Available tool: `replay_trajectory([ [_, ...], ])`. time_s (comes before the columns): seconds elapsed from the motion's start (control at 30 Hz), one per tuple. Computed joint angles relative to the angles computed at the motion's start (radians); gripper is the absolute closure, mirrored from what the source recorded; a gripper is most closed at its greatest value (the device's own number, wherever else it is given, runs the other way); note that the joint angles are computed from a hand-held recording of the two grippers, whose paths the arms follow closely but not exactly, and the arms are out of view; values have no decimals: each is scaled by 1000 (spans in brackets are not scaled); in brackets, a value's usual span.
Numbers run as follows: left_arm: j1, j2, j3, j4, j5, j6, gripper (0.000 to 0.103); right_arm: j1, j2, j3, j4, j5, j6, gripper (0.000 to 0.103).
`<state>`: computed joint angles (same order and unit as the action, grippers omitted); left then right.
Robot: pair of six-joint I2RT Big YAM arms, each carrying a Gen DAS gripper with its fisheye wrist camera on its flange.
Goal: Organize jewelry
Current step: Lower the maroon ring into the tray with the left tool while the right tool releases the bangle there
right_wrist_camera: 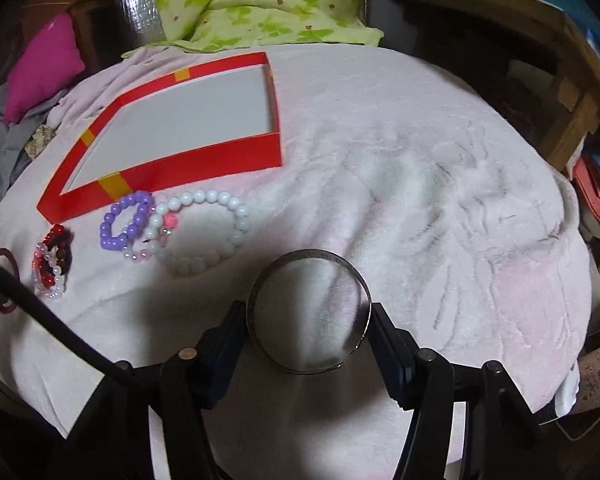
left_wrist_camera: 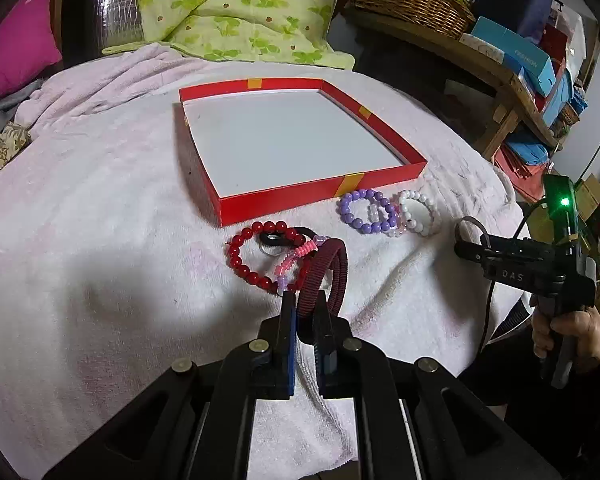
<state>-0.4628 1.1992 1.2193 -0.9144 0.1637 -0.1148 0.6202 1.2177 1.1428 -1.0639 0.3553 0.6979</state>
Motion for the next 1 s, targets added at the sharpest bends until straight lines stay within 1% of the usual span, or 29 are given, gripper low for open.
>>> replay_trajectory([
  [0.07,-4,-9,-4,10,-6,-1,95,5,-25,-13,5,-1,3,40],
  [0.13,-10,-16,-6,25,-29,0,95,19,-59,-18,15,13,15,40],
  [0.2,-18,-5,14,17,-57,1,95,21,-84,-7,35,16,10,40],
  [0.27,-29,12,46,13,-90,2,95,10,-86,27,64,-5,-13,40],
  [0.33,-35,36,91,6,-100,-1,95,-7,-64,68,89,-24,-41,40],
  [0.43,-42,100,190,-11,-150,-6,95,-48,1,155,149,-53,-66,40],
  [0.53,-27,179,289,-10,-154,-17,95,-65,87,242,193,-65,-99,40],
  [0.63,-11,252,360,-6,-167,-22,95,-96,169,301,242,-123,-102,40],
  [0.7,2,305,407,-8,-177,-21,95,-116,218,327,269,-165,-87,40],
  [0.8,29,368,458,-16,-151,-36,95,-140,303,385,267,-216,-78,40],
  [0.9,56,439,526,-50,-122,-53,95,-158,392,476,251,-234,-95,40],
  [1.0,78,504,589,-77,-96,-73,95,-175,484,583,212,-265,-96,40],
])
